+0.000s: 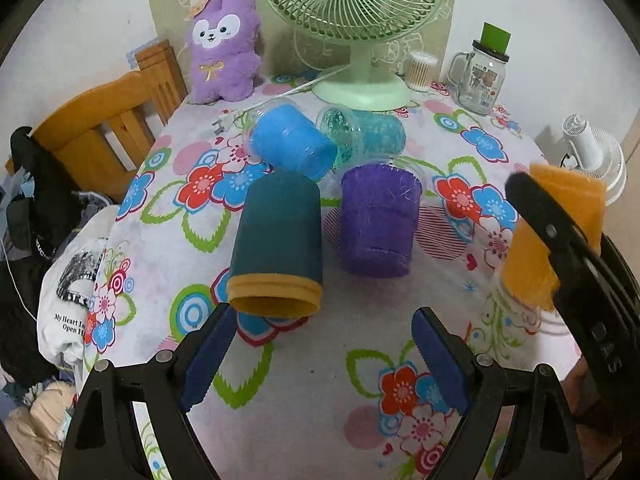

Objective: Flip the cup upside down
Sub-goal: 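Turn the orange cup with the right gripper so its rim faces down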

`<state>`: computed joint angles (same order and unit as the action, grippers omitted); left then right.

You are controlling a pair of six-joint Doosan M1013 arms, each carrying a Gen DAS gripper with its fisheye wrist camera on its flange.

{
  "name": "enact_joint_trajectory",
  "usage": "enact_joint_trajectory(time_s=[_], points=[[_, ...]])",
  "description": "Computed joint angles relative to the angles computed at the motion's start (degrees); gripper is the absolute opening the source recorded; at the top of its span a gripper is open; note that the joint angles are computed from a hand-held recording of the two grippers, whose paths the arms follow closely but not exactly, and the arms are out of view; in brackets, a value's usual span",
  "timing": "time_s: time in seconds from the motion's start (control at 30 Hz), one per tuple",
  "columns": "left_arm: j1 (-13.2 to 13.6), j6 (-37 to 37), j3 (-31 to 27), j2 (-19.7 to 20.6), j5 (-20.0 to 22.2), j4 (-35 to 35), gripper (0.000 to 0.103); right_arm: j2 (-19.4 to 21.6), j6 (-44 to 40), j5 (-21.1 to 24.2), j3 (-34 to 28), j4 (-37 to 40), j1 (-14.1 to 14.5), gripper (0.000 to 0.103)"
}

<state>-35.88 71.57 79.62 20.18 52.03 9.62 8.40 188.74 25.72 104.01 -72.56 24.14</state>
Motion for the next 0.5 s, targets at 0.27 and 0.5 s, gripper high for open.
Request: enact_joint_trajectory(time_s=[0.27, 0.5], points=[[0.8, 1.1, 0.5, 0.6, -0.1, -2.1, 0.091, 2.6, -7.7, 2.3, -1.9, 10.6, -0.2, 0.062], [1.1, 1.9, 0.6, 0.9, 1.0, -2.5, 0.090, 2.8, -20.0, 3.0, -2.0, 24.1, -0.4, 0.062]])
